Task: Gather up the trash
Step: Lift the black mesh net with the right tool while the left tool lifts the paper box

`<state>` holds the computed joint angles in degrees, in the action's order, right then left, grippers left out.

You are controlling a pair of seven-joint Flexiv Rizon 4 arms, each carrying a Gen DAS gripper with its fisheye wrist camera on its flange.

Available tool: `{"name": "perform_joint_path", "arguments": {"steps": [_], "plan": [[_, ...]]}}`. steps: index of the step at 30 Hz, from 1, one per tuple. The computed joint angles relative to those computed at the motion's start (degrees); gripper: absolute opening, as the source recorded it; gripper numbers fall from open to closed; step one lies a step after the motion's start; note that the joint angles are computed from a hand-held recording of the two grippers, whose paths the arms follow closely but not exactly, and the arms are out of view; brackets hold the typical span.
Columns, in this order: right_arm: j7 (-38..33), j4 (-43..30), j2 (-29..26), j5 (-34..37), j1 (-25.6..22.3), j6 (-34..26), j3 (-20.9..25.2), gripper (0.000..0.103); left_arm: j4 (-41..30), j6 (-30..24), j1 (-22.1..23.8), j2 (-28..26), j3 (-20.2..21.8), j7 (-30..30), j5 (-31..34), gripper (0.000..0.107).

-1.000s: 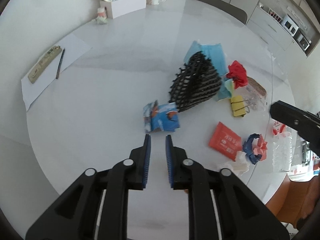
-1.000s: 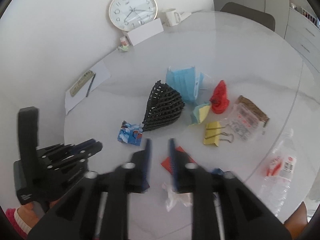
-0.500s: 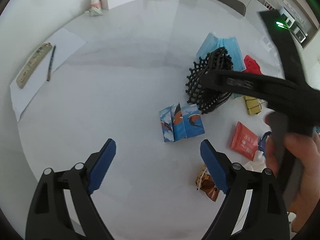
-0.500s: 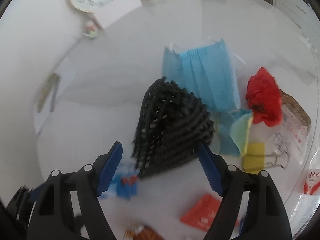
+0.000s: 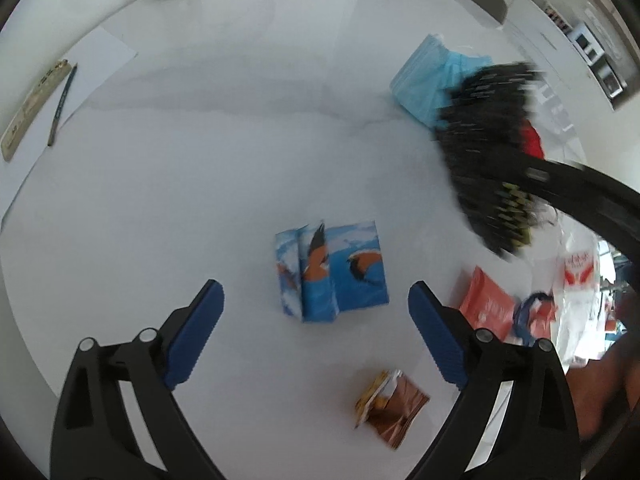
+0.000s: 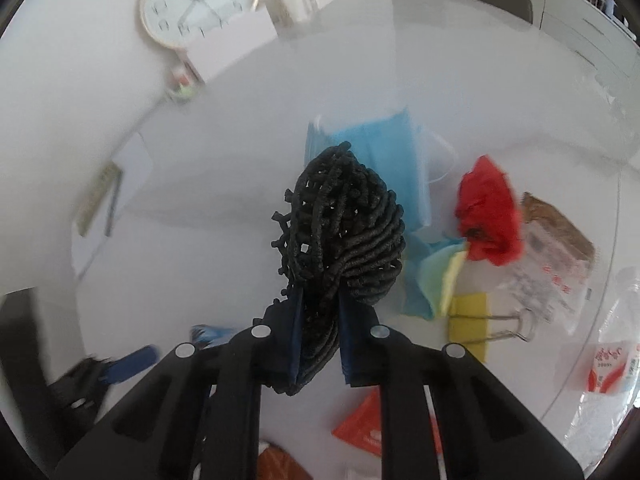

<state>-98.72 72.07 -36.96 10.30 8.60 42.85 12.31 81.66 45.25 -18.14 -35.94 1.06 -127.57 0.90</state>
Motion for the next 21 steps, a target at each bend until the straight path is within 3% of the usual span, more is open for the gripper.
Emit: {"name": "perform_joint_path", "arguments": {"steps": [7,9,11,15,21], "plan": [[-2.44,3.57,4.68,1.94,-2.59,1.11,0.25,0.016,-10.14,-9.88,-2.71,-5.78,2.44,-3.71,4.31,0.089],[-2.89,4.26,5.18,2.4,-2.85,1.55,0.12,0.016,-11.51,-10.97,-2.79,-6.59,2.35,-4.19,4.83,0.079],[-3.41,4.64,5.56,2.77,-3.25,1.46,0.04,0.016,-12.91,-11.77,-2.74,-7.49,2.01,-4.39,4.85,0.061],[-4.66,5.15,6.3,3.86,-4.52,0.08,-0.09,0.016,-15.57,-13.45,-3.54,-8.6,2.56,-4.82,6.56,0.054],[-6.92,6.66,8.06,5.12,-5.87,-0.98,-0.37,0.016,-17.05,-14.17,-4.88,-8.04,3.28,-4.89,9.71,0.029]]}}
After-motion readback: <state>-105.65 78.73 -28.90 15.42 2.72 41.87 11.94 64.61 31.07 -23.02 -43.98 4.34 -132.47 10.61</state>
